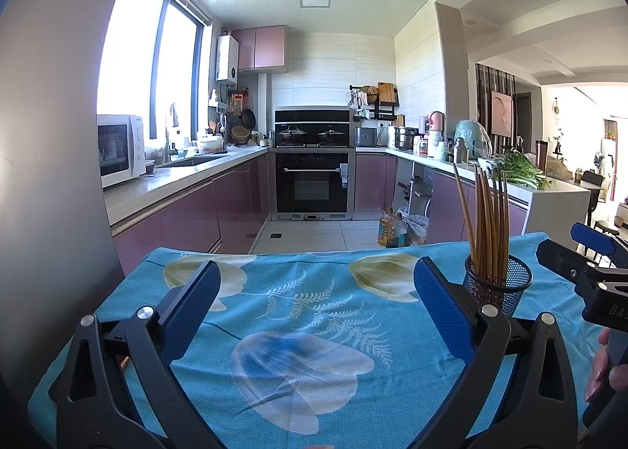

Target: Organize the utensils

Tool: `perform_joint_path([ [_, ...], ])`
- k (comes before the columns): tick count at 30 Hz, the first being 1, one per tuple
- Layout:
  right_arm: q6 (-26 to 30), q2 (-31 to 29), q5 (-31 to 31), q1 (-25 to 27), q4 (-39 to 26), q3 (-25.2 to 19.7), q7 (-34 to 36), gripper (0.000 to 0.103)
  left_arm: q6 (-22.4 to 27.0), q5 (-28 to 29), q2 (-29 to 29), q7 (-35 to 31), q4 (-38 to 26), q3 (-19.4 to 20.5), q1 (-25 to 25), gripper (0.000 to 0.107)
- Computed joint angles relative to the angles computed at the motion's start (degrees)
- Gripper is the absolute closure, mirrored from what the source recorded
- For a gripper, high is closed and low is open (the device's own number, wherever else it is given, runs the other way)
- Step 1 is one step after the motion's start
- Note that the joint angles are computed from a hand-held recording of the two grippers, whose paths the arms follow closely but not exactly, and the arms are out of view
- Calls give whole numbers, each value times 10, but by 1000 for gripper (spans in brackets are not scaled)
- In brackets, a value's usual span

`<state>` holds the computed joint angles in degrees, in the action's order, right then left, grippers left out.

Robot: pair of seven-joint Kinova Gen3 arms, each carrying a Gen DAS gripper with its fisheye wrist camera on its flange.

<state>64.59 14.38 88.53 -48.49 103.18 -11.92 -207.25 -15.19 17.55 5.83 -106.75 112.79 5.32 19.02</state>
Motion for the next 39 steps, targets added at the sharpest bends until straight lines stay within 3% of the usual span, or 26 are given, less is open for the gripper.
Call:
perform_joint_path([
  [26,5,3,-2,-5,-6,1,2,6,-3,12,1,-11,0,-2,4,10],
  [39,4,3,-2,-4,-6,2,1,6,-7,-17,2,15,-1,4,-5,10],
])
